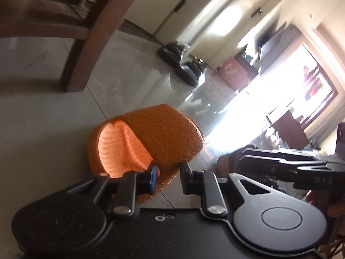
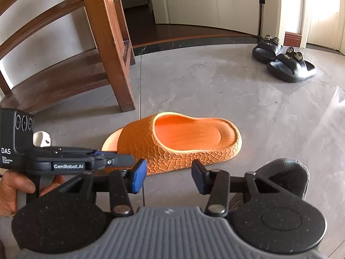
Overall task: Organize scattered shoes
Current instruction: 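Lift the orange slide with the left gripper and carry it toward the heart-print slides, then lower the orange slide beside the other orange slide and open the left gripper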
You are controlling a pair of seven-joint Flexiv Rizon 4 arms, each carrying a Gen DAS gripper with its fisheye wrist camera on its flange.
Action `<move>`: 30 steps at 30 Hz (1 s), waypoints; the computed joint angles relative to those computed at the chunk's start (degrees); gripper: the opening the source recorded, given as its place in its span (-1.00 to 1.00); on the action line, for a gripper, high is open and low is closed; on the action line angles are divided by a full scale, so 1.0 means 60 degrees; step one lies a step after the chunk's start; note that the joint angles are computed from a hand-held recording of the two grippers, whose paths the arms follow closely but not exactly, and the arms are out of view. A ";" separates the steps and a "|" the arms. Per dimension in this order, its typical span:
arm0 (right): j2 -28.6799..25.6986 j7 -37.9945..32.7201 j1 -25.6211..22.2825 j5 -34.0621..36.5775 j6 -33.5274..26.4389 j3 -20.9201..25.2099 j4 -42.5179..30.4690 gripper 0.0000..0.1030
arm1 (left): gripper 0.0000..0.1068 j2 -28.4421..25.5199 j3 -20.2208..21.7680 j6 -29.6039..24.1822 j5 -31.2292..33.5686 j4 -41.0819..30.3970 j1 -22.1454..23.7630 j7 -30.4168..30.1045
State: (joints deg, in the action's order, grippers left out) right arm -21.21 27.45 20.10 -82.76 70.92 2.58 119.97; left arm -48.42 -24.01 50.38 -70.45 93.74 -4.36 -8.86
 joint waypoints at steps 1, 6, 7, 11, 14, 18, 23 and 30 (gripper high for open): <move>0.0012 -0.0029 0.0011 0.0005 -0.0020 0.0010 0.0009 -0.03 | -0.37 -0.0086 0.0003 -0.0246 0.0047 -0.0105 0.0067 -0.0277; 0.0071 0.0090 0.0024 0.0011 -0.0004 0.0061 0.0080 -0.03 | -0.12 -0.0389 -0.0039 0.0028 0.0020 -0.0509 -0.0156 -0.0926; 0.0077 0.0123 0.0027 0.0010 0.0005 0.0065 0.0095 -0.03 | -0.20 -0.0429 -0.0094 0.0202 -0.0051 -0.0559 -0.0214 -0.0970; 0.0110 0.0292 0.0049 -0.0073 -0.0029 0.0074 0.0118 -0.03 | -0.53 -0.0442 -0.0290 0.0259 -0.0097 -0.0610 -0.0211 -0.1112; 0.0142 0.0283 0.0130 -0.0022 -0.0276 0.0115 0.0098 -0.03 | -0.59 0.0067 -0.0349 0.0595 -0.0288 -0.0038 -0.0216 -0.0271; 0.0144 0.0055 0.0329 0.0311 -0.0791 0.0188 -0.0013 -0.03 | -0.64 0.1104 -0.0462 0.1360 -0.2055 0.1087 -0.0254 0.1489; -0.0029 -0.0311 0.0646 0.0732 -0.1140 0.0224 -0.0323 -0.03 | -0.65 0.2495 0.0068 0.1662 -0.4018 0.2368 -0.0499 0.2751; -0.0406 -0.0340 0.1259 0.0905 -0.1293 0.0177 -0.0968 -0.03 | -0.65 0.3943 0.1310 0.1245 -0.4157 0.3664 -0.0749 0.1915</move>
State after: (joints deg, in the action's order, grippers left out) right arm -23.64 25.41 27.65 -77.33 63.16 3.64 114.16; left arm -24.76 -16.15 57.85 -95.40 115.72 -8.85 2.63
